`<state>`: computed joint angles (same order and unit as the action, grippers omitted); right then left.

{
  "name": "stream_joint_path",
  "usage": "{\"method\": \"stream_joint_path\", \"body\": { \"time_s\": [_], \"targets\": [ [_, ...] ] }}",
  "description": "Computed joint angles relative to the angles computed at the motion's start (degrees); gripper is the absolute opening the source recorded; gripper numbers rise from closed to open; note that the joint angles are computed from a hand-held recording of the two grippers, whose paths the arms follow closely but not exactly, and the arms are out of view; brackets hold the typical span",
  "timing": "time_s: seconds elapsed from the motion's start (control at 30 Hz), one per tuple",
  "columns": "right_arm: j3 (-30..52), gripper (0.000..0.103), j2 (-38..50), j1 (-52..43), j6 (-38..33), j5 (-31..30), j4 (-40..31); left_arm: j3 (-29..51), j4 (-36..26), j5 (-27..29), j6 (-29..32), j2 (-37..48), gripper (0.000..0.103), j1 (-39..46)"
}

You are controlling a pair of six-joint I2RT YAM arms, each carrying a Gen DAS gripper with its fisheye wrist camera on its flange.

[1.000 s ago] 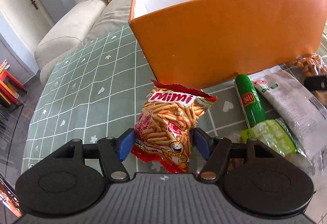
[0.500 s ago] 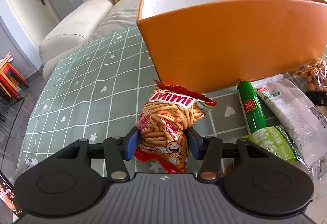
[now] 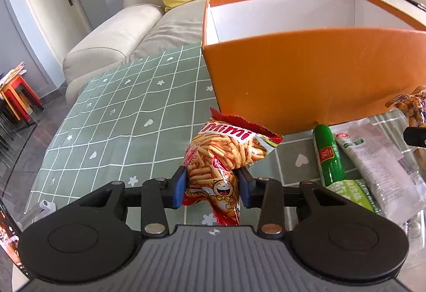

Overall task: Organize snacks
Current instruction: 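Grasp the Mimi snack bag with the left tool while the right tool grasps the nut bag, then carry both held bags over the orange box with both tools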

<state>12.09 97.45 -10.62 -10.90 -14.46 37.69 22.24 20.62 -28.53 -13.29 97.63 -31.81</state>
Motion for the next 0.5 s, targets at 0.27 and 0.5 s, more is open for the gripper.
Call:
{"method": "stream_joint_path", "body": {
  "time_s": [0.27,0.5],
  "targets": [
    [-2.4,0.072,-10.4,-2.6,-2.5,-2.5,-6.5,-3.3,-7.0,2.3,-6.7,-11.2,0.043,0.1],
    [-5.1,0.072,-24.8,-4.4,-5.4,-6.2,-16.6,-6.7,-12.0,-1.6,-9.7,-23.4,0.043,-5.4]
  ]
}}
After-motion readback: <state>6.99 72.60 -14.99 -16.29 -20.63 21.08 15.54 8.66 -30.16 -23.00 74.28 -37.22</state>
